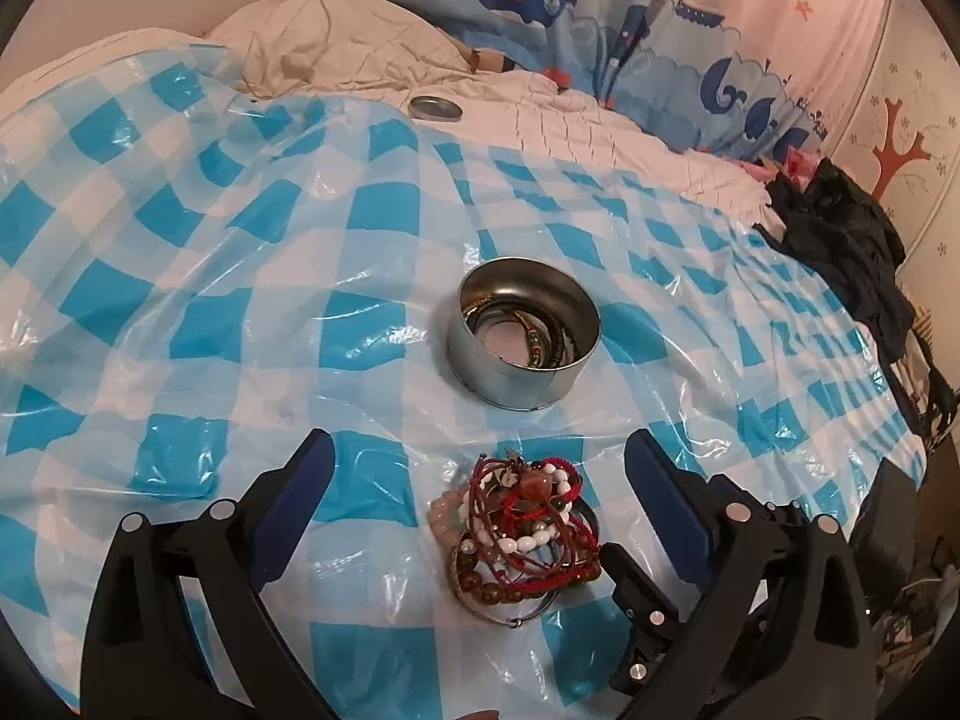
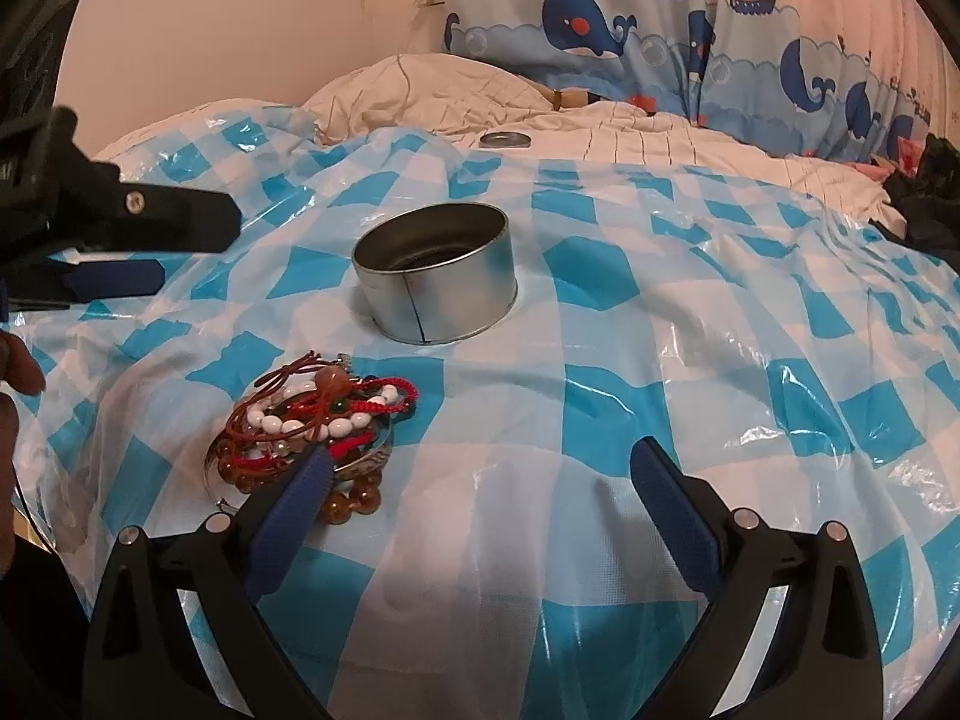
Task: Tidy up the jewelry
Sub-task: 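Grasp the brown cord pendant necklace from the pile with the left tool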
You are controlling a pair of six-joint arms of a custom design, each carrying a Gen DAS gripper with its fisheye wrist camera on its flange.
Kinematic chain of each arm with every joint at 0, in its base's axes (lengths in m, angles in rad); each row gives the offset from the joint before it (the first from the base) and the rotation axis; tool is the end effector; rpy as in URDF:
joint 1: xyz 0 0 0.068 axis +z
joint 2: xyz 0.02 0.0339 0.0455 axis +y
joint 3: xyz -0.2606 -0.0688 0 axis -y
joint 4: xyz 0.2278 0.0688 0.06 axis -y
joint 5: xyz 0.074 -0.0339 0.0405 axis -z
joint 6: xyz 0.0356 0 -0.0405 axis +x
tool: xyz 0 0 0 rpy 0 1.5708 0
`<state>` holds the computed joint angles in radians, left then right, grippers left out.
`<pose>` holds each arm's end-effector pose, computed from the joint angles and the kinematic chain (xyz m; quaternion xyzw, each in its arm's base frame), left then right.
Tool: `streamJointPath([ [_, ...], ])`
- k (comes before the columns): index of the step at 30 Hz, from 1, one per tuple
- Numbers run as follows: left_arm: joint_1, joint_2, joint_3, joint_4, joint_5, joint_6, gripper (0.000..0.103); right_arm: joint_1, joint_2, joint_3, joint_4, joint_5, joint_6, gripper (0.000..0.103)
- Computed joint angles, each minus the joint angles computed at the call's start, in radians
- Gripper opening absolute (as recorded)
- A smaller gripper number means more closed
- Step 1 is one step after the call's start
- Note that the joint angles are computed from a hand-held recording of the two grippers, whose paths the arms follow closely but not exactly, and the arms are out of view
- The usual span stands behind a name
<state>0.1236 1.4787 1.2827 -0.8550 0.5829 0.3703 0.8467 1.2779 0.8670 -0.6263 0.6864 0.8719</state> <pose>0.2829 0.0154 0.2975 0.1872 0.9095 -0.2091 0.3066 0.1687 0.1568 0.2396 0.1002 0.9072 -0.0239 0.4080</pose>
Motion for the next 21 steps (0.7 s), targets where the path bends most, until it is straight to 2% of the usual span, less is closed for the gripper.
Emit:
streamJointPath([
  [7, -0.044, -0.001, -0.024, 0.025, -0.034, 0.004, 0.094, -0.025, -0.012, -0.014, 0.012, -0.032, -0.004, 0.095],
  [12, 0.011, 0.062, 0.042, -0.062, 0.066, 0.058, 0.094, -0.028, -0.010, -0.010, 0.015, -0.031, -0.008, 0.095],
  [16, 0.084, 0.140, 0.117, -0.124, 0.108, 0.086, 0.094, -0.028, -0.022, -0.008, 0.012, -0.020, -0.006, 0.095],
  [21, 0.159, 0.219, 0.177, -0.156, 0.167, 0.085, 0.094, -0.050, -0.026, 0.002, -0.003, -0.053, -0.006, 0.095],
])
